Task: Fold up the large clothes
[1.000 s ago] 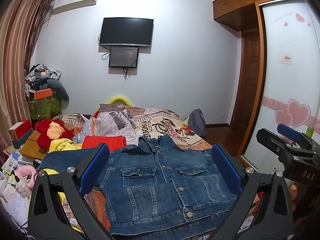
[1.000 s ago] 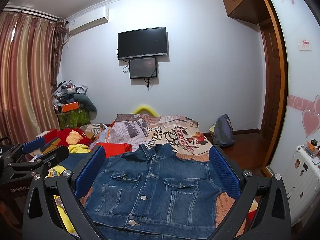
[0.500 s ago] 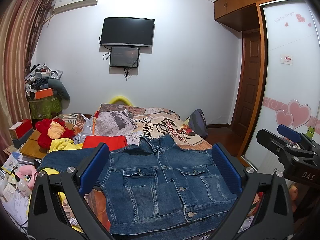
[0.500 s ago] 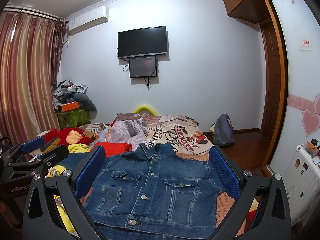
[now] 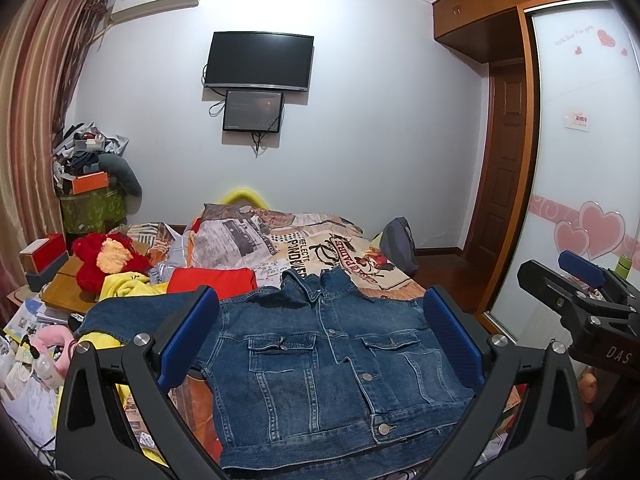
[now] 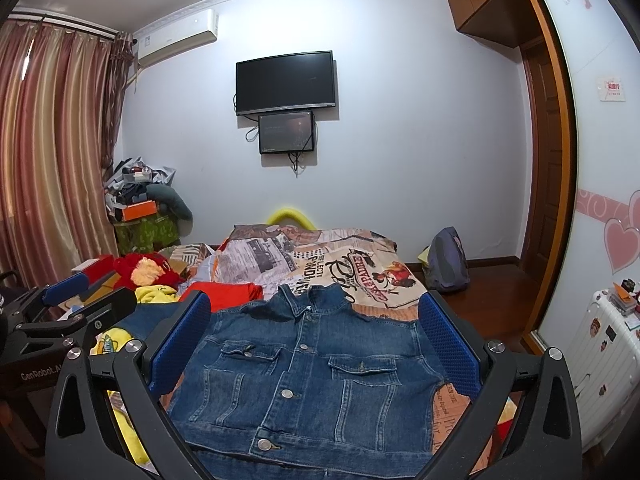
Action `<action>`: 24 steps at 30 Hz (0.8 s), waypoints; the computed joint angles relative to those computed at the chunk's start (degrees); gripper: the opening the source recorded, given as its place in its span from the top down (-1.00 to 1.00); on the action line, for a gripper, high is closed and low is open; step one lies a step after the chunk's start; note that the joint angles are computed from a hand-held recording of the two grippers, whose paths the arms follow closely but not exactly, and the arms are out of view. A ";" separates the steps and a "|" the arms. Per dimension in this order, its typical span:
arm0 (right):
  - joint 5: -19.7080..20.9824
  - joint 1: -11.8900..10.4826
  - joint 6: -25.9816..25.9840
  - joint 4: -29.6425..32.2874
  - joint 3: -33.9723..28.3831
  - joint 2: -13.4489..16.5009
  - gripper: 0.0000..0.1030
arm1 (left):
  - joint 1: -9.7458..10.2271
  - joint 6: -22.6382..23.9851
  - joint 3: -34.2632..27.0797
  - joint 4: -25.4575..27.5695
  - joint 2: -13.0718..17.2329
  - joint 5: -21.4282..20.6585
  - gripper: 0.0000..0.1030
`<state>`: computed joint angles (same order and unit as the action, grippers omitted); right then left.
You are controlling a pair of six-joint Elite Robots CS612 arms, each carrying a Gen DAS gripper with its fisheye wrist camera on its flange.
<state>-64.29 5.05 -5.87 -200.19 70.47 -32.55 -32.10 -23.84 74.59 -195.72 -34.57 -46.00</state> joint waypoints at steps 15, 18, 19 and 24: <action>-1.45 0.63 -2.08 3.26 -1.91 0.85 -1.00 | 1.08 -0.26 -1.09 1.54 0.47 -0.83 -1.00; -1.72 0.87 -2.72 4.73 -3.08 1.38 -1.00 | 1.47 -0.16 -1.97 1.88 1.00 0.93 -1.00; -1.76 0.95 -2.98 5.21 -3.42 1.49 -1.00 | 1.61 0.06 -2.40 2.16 1.26 1.74 -1.00; -2.37 1.60 -4.72 8.28 -6.42 2.93 -1.00 | 3.43 -2.81 -2.94 4.75 1.27 2.51 -1.00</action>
<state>-66.66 6.64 -10.58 -191.91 64.04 -29.62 -28.67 -26.66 71.65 -190.97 -33.30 -43.49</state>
